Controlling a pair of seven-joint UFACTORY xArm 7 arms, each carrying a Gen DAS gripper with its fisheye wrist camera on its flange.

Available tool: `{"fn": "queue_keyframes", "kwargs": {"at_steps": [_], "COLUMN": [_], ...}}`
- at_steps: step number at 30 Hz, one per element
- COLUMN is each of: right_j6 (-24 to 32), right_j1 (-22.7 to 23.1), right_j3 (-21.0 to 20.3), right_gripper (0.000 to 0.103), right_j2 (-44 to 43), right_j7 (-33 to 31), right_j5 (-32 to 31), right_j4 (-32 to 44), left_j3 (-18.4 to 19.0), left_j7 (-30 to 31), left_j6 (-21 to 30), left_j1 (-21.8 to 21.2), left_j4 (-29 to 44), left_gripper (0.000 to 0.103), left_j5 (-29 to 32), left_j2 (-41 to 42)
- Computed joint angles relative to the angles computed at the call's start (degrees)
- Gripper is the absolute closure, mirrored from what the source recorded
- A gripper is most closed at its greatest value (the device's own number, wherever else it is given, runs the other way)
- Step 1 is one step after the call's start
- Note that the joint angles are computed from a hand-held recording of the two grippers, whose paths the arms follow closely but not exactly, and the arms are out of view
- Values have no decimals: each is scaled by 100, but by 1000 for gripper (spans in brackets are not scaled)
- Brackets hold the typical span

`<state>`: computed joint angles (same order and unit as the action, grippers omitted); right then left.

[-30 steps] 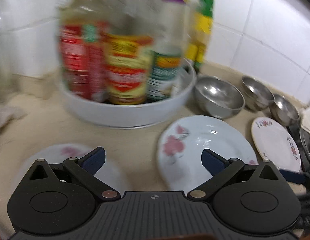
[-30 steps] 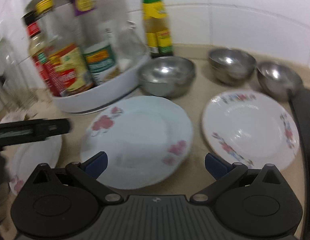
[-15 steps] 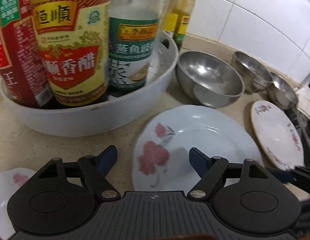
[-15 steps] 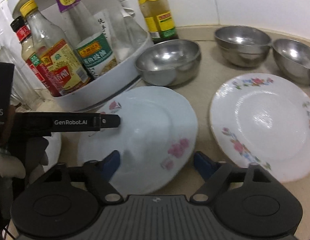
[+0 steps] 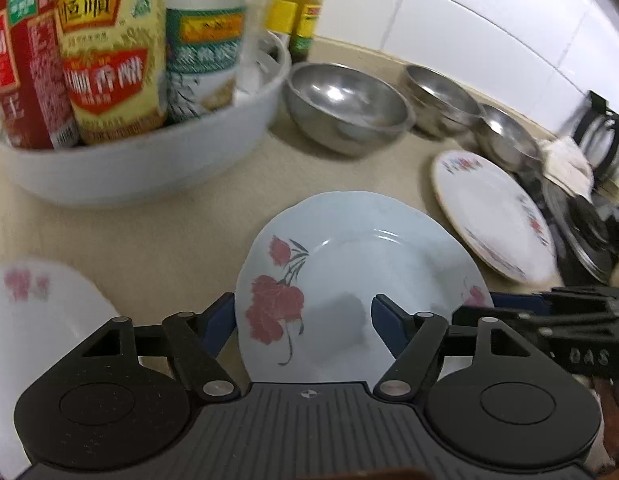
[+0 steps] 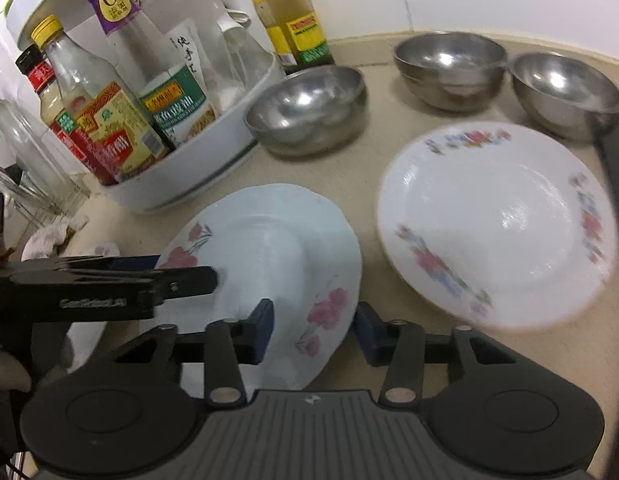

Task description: Organize plates and bowls

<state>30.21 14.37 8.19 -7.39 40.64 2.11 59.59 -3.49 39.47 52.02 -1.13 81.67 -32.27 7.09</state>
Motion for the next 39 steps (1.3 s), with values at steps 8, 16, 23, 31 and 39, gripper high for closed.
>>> {"fn": "queue_keyframes", "kwargs": {"at_steps": [8,16,23,31,39], "right_j6": [426,289,42,-137,-491], "right_j1": [50,111,-38,-94,451], "right_j3": [10,34,68,-2,-358], "right_gripper": [64,64,64,64,64], "right_j2": [-649,-901,-937,-873,-35], "right_j7": [-196,-442,-608,-1019,-3037], "right_j5": [164,240,-67,-234,1301], "right_j4": [-423,-624,-777,-653,161], "left_j3": [132,275,303,396,529], "left_j7": [50,-80,-242,-925,-2266], "left_j6": [-105,-540,-858,-1212,-2003], "left_j1": [-136,-333,-499,-461,-169], "left_j4": [-920,-1522,-1720,-2041,-2689], "left_gripper": [26,25,24,24,18], "left_j5": [-19,-123,-307,-166,852], "left_j2": [-853,-1334,-1405,-1812,-2559]}}
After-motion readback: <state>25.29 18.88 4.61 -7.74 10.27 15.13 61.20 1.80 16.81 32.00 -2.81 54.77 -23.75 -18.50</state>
